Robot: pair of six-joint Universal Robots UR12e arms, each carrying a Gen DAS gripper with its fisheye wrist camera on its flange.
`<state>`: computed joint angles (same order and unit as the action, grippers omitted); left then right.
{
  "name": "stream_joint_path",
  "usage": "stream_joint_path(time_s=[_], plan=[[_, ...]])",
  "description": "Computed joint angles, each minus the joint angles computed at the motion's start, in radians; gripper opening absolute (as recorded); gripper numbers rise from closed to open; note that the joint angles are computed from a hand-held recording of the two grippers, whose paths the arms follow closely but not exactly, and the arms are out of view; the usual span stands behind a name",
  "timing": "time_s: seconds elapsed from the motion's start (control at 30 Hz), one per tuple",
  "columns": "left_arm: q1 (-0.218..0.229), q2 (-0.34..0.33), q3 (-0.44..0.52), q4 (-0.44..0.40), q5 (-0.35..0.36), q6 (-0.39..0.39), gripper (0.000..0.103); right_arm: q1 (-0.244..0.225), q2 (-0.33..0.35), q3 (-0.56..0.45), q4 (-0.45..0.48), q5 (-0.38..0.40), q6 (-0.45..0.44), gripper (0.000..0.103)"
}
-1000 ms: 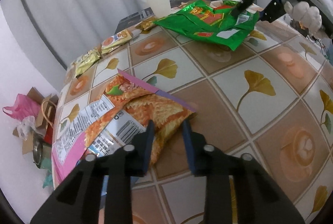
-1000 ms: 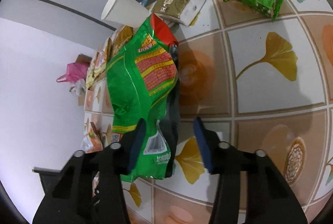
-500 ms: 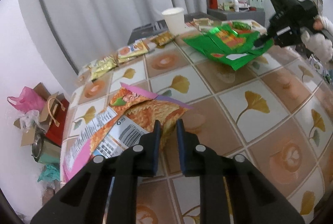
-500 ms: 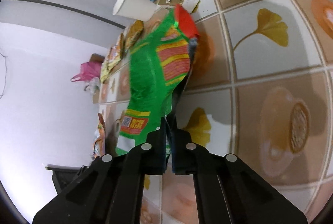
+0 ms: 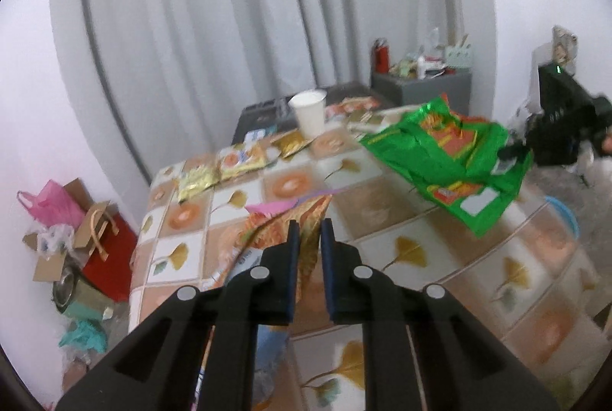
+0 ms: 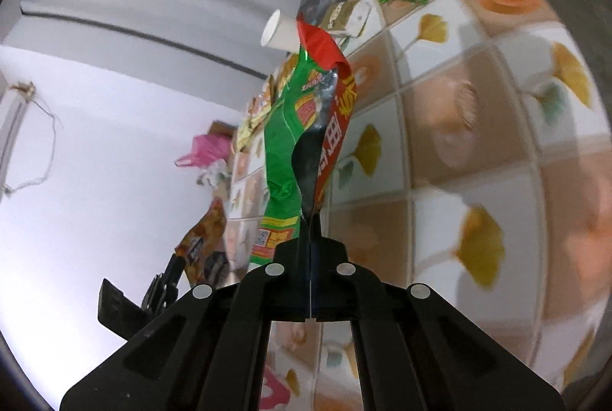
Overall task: Collect trash
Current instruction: 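Carry both bags over the blue wastebasket and open both grippers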
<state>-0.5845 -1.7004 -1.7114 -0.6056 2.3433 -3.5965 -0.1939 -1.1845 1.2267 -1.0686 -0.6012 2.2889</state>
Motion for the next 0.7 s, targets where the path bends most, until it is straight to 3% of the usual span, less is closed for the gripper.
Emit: stream_joint_path(time_s=[0.27,0.4,0.7], plan=[[-0.025,-0.092,0.123,0.089,-0.135,0.146,0.009,-0.129,-0.062,0.136,0.016,0.115,-0.004,0.000],[-0.036,-0.160,0.208,0.134,-0.216,0.201,0.009,-0.199,-0.082,0.191,-0.035,0.149,0.042,0.000],[-0.059,-0.315,0.424,0.159,-0.401,0.260,0.009,-0.316,-0.114,0.311,-0.303,0.210,0.277,0.000]])
